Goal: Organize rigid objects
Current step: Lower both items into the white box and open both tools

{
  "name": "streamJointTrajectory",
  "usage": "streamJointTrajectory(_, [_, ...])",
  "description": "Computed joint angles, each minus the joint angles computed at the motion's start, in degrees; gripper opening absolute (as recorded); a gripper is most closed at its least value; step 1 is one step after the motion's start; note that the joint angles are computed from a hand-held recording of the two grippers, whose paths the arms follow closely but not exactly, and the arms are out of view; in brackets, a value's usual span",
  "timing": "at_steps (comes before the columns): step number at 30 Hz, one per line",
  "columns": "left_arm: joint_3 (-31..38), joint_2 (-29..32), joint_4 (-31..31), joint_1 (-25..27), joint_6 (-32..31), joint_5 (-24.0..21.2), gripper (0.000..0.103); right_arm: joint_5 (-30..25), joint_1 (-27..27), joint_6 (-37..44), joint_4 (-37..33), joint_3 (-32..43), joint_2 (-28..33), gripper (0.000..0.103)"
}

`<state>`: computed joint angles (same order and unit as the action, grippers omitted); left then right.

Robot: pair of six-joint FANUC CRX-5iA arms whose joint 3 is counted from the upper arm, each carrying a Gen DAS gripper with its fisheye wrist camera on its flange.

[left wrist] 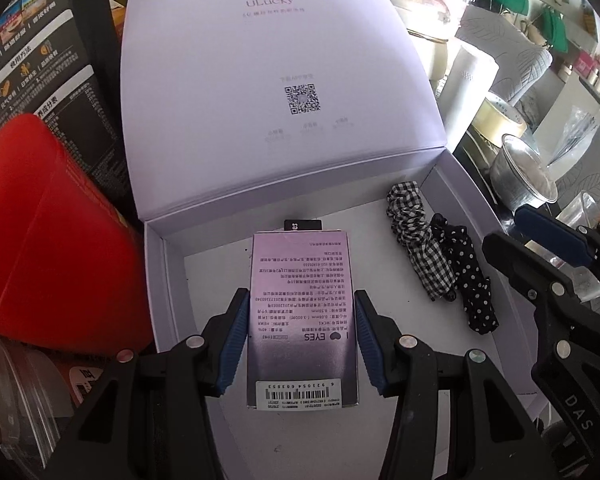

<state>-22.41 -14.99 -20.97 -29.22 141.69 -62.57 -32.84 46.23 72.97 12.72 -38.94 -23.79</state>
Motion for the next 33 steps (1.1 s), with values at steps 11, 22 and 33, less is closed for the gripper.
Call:
streamJointTrajectory(11, [3.17,1.6,-3.97,-3.54,2.29,-3.72,0.05,0.36,0.2,-2.42,1.96,-1.13,-1.82,0.034])
streamJointTrajectory(22, [2.99,-1.36,-4.75,-4.68,3.33,-4.2,0.051,0.68,1.57,-3.77,3.78,-2.38,-5.25,0.034])
streamJointTrajectory(33, [5.32,-4.71,-8.23,-8.17,5.87,-6.83,0.051,-0.75,2.1,-6.33,4.85,-2.65,-9.13,0.034])
